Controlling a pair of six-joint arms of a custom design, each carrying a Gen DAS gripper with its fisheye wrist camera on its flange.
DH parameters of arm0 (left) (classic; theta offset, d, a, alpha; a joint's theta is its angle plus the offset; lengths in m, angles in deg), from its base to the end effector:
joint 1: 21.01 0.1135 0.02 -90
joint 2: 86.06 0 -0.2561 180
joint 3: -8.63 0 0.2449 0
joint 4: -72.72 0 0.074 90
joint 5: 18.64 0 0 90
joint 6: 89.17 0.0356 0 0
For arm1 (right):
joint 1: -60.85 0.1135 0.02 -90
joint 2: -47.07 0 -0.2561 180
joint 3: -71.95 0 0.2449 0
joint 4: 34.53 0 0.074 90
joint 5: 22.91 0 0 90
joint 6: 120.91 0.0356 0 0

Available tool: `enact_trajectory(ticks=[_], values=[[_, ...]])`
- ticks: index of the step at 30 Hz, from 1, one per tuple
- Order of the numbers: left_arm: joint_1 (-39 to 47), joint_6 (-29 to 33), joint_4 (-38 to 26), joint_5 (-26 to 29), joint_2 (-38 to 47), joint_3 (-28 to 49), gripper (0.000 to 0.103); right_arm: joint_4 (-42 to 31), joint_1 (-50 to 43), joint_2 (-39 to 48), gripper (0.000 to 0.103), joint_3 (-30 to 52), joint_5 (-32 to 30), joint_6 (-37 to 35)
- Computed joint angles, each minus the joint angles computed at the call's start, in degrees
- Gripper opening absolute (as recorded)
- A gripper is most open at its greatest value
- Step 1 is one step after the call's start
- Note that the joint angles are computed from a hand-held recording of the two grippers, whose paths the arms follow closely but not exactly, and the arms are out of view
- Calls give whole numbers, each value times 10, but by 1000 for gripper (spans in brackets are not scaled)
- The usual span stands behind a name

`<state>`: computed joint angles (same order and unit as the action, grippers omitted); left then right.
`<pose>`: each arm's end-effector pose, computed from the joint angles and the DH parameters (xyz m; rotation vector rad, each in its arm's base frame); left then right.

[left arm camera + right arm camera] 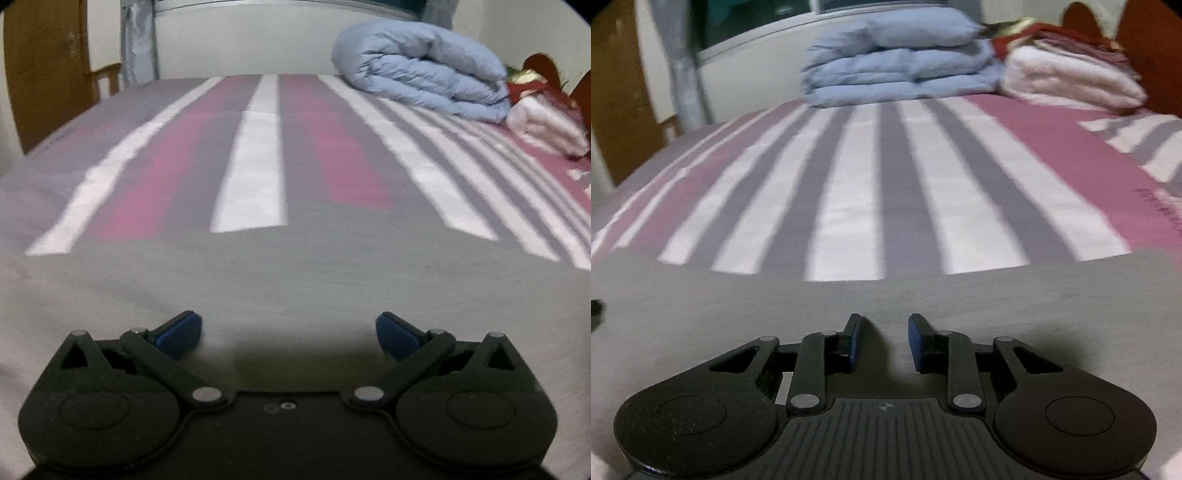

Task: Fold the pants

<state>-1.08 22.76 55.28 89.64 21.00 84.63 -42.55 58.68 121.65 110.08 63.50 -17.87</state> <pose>0.3576 0.1178 0.1512 0.1849 2.3550 -0.0352 0.2270 -0.0064 0.1382 0.2805 2.3344 0.1668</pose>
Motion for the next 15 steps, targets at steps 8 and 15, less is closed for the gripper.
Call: enact_trajectory(ticks=[8,15], values=[[104,13,-15,-30,21,78,95,-76,7,-132,28,-22,-12,12],[163,44,-18,-17,29,101,96,-27,209,-36,28,60,49,90]])
